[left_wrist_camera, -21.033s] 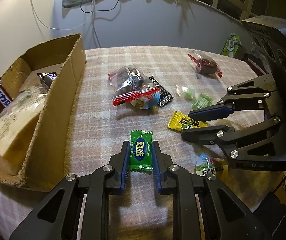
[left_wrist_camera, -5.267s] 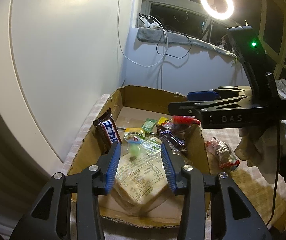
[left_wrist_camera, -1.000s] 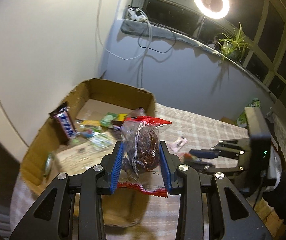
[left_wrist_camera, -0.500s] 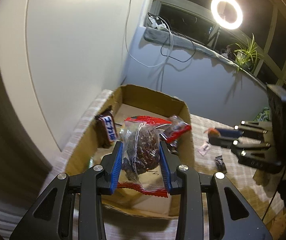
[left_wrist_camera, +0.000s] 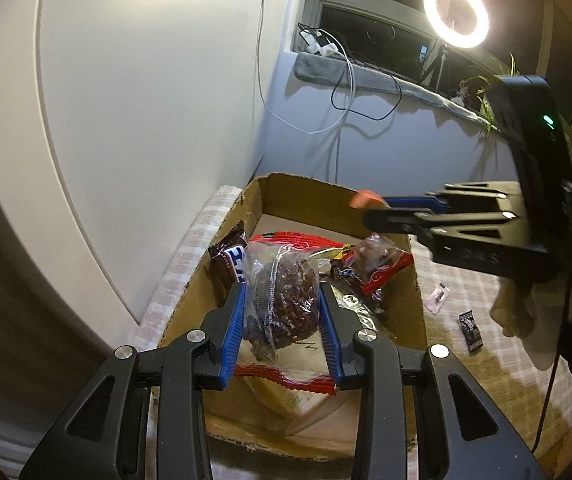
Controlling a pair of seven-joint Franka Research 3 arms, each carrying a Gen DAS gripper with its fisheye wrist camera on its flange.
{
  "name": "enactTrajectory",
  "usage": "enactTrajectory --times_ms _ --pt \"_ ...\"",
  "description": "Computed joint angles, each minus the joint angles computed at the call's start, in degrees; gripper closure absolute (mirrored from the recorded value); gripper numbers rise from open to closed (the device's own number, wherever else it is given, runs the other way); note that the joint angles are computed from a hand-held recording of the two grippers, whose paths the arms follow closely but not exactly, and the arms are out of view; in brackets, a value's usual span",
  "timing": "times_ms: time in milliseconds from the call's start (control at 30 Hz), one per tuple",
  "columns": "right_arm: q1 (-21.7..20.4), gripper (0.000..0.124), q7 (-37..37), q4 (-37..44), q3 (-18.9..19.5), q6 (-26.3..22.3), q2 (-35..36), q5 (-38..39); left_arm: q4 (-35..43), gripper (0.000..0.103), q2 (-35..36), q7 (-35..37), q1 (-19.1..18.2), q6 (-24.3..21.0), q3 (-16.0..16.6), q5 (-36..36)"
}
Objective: Organize snacks
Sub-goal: 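Carry the pastry and candy pouch over the box with both tools, then open both tools to drop the pastry and candy pouch into the box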
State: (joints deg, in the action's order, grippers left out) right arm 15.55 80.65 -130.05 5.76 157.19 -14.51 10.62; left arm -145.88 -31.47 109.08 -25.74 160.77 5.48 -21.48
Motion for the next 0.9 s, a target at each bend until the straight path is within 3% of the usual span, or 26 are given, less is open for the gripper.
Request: enactTrajectory --times_ms 300,767,867,900 --pt "0.7 0.100 -0.6 4.3 -0.8 -0.7 5.6 2.3 0.5 0.069 1.1 0.2 0.4 0.1 -0.5 0.3" --pt "0.7 0.100 -0.6 4.7 -1.0 -1.0 6.6 3.1 0.9 0.068 1.9 -1.1 1.5 -0.1 -1.6 1.2" --pt "0.5 0.084 0.2 4.5 -0.8 -0.7 6.3 2.3 0.9 0.067 2.0 -1.4 1.6 0.0 -1.7 1.4" --pt "0.5 0.071 0.3 4.3 -0.8 -0.5 6.1 2.2 1.0 0.065 2.1 -1.5 1.7 0.0 -1.8 1.5"
